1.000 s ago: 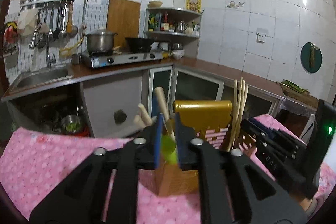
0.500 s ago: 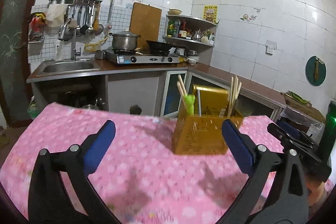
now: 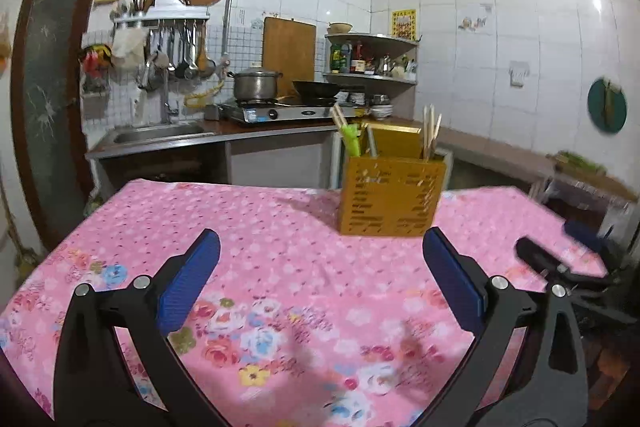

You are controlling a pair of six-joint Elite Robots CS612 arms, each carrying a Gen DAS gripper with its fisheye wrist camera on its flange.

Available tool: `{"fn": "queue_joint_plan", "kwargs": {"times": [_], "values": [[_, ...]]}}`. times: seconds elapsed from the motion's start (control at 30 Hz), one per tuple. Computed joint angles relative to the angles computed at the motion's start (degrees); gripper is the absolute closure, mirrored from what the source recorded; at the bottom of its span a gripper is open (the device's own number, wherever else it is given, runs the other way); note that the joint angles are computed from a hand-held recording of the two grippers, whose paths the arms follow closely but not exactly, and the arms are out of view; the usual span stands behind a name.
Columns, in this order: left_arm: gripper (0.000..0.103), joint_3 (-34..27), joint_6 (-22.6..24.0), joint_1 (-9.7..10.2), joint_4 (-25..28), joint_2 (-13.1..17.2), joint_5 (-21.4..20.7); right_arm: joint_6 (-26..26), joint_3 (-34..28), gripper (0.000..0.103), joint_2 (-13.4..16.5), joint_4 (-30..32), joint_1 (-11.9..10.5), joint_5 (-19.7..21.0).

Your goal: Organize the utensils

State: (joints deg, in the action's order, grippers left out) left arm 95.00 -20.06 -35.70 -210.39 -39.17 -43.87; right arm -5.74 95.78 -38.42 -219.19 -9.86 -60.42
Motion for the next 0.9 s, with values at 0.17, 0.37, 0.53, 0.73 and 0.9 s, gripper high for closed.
{"fn": "queue_joint_plan", "kwargs": {"times": [0.17, 0.37, 0.53, 0.73, 0.9], "values": [[0.005, -0.8, 2.7, -0.39, -2.5, 1.9, 2.6, 0.0, -0.2, 0.004, 0.5, 0.2, -0.2, 0.2], [0.005, -1.0, 6.5, -0.42, -5.0, 2.8, 4.0, 2.6, -0.5, 0.004, 0.8, -0.7, -0.5, -1.0], [0.005, -0.6, 5.5, -0.21, -4.5, 2.6, 3.5, 2.4, -0.7, 0.004, 0.8, -0.6, -0.4, -1.2], [0.005, -0.3, 4.4, 0.00, -4.3, 2.4, 3.0, 1.8, -0.6, 0.004, 0.7, -0.6, -0.4, -1.3], [0.005, -0.1, 4.2, 0.03, -3.9, 2.3, 2.9, 1.4, -0.6, 0.004, 0.7, -0.1, -0.3, -1.6]]}}
